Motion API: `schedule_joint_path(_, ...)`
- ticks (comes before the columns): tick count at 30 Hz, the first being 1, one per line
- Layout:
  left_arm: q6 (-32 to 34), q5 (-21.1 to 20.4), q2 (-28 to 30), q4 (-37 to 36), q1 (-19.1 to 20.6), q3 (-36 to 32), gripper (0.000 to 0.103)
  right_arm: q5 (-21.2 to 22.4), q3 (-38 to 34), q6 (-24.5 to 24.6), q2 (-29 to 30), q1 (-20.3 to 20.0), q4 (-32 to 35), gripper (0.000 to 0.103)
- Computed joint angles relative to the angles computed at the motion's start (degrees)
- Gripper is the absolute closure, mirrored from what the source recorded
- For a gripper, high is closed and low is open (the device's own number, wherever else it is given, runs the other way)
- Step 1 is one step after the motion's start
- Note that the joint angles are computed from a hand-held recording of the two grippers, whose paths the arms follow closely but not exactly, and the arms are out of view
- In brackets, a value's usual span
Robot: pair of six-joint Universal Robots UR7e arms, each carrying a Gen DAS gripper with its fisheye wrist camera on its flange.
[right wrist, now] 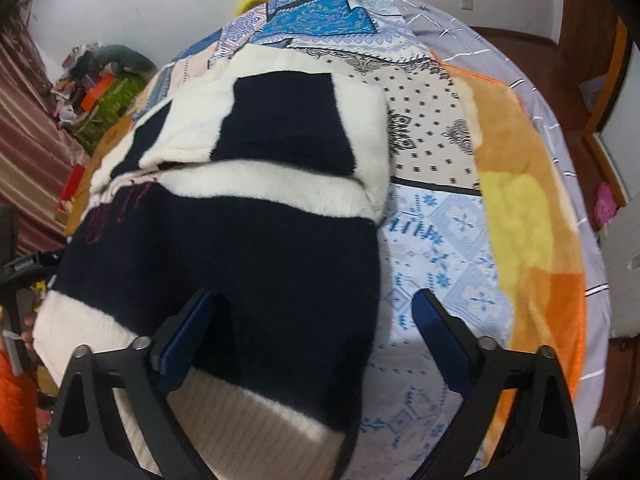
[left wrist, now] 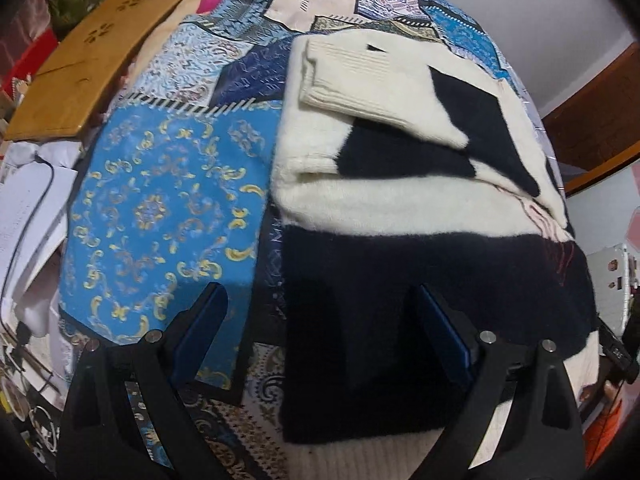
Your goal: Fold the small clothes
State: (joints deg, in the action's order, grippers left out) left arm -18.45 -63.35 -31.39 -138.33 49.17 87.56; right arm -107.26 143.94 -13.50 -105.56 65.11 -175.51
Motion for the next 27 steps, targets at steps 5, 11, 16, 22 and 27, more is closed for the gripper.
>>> schedule_joint_path(5, 0.16, -6.36, 0.19, -0.17, 0.94, -0.8, 0.026, 4.42, -0.19, -0.22, -0.54, -0.8, 1.65, 0.046)
schedule_joint_path(11, 2.27, -8.07, 0.1, -1.38, 0.23, -0.77, 0.061, 1.16, -1.07, -1.69, 1.62, 2.35, -0.57, 0.086)
schedule_joint_path(16, 5.21, -5.22, 0.08, -3.72, -1.41, -0.78, 0.091, 0.65, -1.89, -4.16, 2.45, 3.8, -3.25, 0.09)
schedule_joint_path(22, 6.62, -5.35, -0.45, -8.46, -1.8, -2.06, 0.092, -0.28, -3.6, -6.1, 2.7, 6.25, -7.47, 0.091)
schedule_joint_path(27, 7.53, -4.62, 0.08, -11.25, -2.13, -4.27, 0.093, -0.85, -5.45, -7.29, 3.97, 7.75, -11.31, 0.092)
